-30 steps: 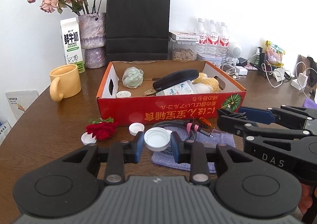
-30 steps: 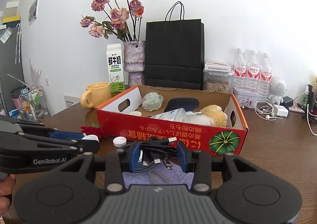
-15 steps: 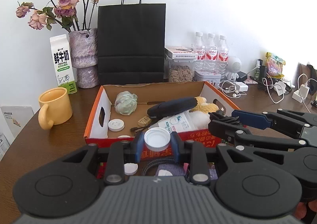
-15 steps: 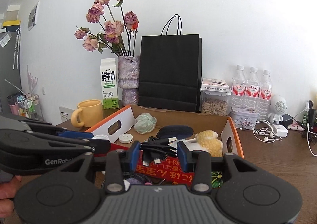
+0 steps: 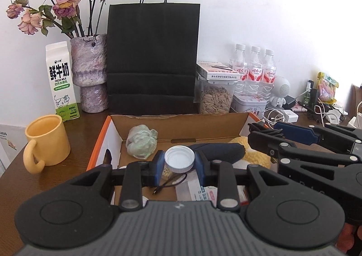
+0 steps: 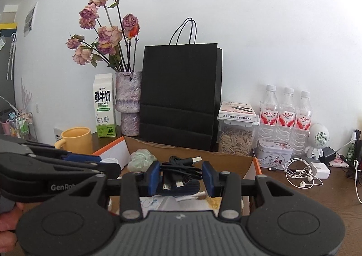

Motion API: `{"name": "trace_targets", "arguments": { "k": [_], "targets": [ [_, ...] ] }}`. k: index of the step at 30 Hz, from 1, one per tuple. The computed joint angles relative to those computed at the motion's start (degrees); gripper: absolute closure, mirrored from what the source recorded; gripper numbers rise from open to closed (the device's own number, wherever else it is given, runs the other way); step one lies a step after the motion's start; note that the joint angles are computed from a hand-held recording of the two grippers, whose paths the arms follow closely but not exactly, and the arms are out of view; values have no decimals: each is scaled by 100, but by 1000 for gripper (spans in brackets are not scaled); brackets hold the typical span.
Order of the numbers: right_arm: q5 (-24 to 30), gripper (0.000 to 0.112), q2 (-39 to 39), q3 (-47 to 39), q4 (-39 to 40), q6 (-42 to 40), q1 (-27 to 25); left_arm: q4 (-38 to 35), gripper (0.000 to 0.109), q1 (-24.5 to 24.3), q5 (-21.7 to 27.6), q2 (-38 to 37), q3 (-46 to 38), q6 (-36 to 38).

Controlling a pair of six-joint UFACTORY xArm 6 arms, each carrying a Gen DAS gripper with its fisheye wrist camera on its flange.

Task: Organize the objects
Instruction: 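Release the white cap with the left gripper while right releases the black cable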

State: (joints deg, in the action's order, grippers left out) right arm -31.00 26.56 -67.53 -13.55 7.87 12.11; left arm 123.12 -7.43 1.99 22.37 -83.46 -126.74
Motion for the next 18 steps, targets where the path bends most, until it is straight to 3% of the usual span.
{"name": "trace_targets", "arguments": {
  "k": [8,12,13,14,15,17,18],
  "targets": [
    [542,73,782,-1270,-1200,1191,-297,-2183,79,238,-315,913,-837,2124],
    [816,73,1056,-1712,-1703,1637,-376,-2505,78,293,-364,1147,-1103,2518],
    [873,73,1094,-1774,-1757,1681,-382,-2542,71,301,-368,1190,-1156,2574],
    [924,72,1118,-1813,-1772,1705,-385,-2618,51,313,-365,1209,-1168,2652],
    [981,72,1133,-1839,-1805,1759,-393,-2684,38,317,-326,1214,-1163,2700],
    [1119,63,1144,-1885,-1923,1929,-418,-2780,10,264,11,1146,-1058,2751],
    [1169,52,1129,-1865,-1832,1901,-419,-2859,6,242,189,1125,-1028,2775]
  ]
}}
